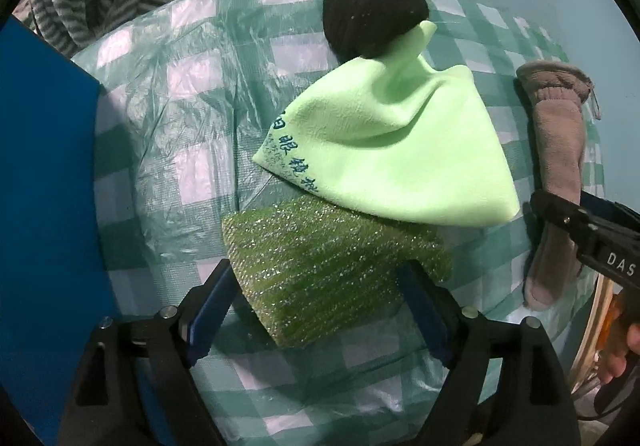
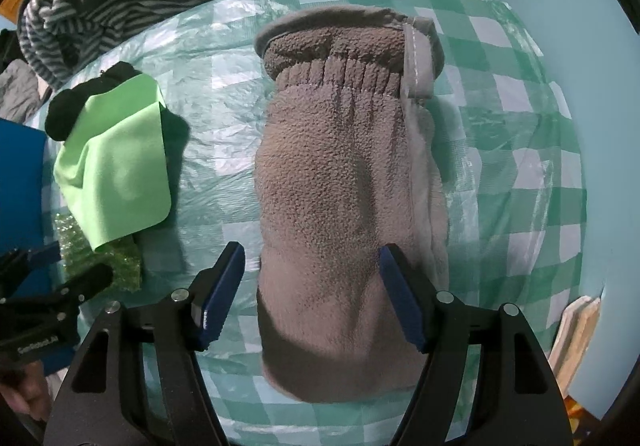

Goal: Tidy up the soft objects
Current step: 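Grasp the grey fleece mitten with the right tool while the left tool approaches the green pad, then grasp the green sparkly knit pad with the left tool and lift it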

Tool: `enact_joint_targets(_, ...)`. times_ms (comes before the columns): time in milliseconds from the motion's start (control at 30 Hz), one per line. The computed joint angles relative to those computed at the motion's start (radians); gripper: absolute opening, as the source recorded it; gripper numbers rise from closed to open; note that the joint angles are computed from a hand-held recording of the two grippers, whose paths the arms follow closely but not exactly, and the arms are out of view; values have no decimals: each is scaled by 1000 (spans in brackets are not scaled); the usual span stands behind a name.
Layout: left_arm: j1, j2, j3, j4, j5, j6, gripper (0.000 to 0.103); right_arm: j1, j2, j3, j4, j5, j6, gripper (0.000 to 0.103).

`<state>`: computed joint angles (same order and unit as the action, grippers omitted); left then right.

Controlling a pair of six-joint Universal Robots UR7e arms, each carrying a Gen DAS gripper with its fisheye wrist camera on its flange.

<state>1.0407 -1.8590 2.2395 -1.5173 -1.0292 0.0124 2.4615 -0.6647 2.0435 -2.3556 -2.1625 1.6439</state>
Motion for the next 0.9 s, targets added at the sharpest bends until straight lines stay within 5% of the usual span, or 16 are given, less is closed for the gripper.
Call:
enact_joint_targets(133,-13,-21,16,-7,11,12,82,7,7,-22,71,-11,20,46)
enact_joint_targets(267,-43,-86,46,-5,22,25,66,26,-7,-3,61,-19,31,22)
enact_joint_targets(467,-8,-103,10,22,-25,52,21,61,-29,31,1,-36,29,18)
enact_joint_targets(900,-11,-205,-39,110,-66,38,14,152,-66,34,-5,-57,79,16)
